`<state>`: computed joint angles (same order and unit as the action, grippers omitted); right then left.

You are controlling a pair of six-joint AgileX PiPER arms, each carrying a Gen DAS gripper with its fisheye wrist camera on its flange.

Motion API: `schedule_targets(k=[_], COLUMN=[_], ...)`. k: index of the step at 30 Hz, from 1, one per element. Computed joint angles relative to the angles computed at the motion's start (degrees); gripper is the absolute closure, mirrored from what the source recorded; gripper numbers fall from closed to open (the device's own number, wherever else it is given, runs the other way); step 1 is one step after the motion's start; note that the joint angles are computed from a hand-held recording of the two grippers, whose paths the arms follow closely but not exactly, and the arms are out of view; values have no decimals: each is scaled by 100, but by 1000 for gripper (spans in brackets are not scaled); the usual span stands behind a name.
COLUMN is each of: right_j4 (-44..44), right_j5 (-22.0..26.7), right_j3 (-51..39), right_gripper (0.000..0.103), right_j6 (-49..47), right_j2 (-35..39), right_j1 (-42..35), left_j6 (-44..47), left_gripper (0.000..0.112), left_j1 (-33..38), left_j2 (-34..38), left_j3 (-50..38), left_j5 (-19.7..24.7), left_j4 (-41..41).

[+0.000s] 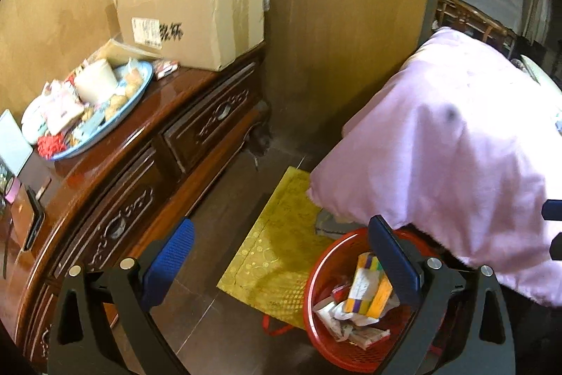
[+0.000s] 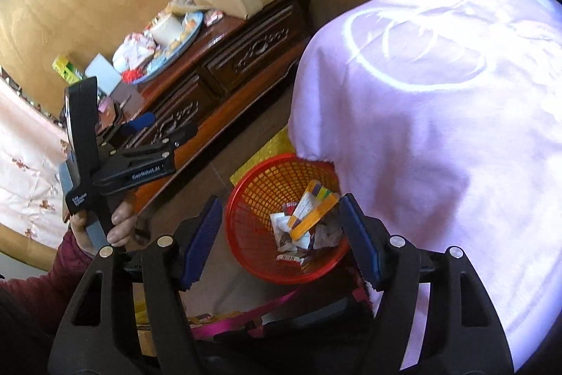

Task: Collect trash
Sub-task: 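Open both grippers to drop the mesh bag and striped box into the wastebasket, then move both grippers back over the remaining trash on the bed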

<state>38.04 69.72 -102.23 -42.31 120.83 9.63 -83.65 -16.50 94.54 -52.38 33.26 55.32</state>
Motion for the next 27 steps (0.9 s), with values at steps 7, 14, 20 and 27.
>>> schedule_targets(k=[7,14,20,27], right_j4=[466,1091,1614,1931], right_j5=[-195,-271,-112,-400], right_j3=[607,1349,1489,1243], right_gripper=[35,34,30,22], right_j6=[-375,-1059,-1506,-1839], right_j2=[-688,-1529,-1844,-1593], right_j1=[-585,-1583,-2579,-3579], left_j6=[139,470,1033,2213], left_gripper=[15,15,15,15], left_j1=[-635,-1620,-2530,-3179], left_j2=[-275,-282,278,1570], left_j3=[-450,-1332,-2549,-4444], left_j5=[602,1360,2000,2413], left_j4=[68,215,298,-34])
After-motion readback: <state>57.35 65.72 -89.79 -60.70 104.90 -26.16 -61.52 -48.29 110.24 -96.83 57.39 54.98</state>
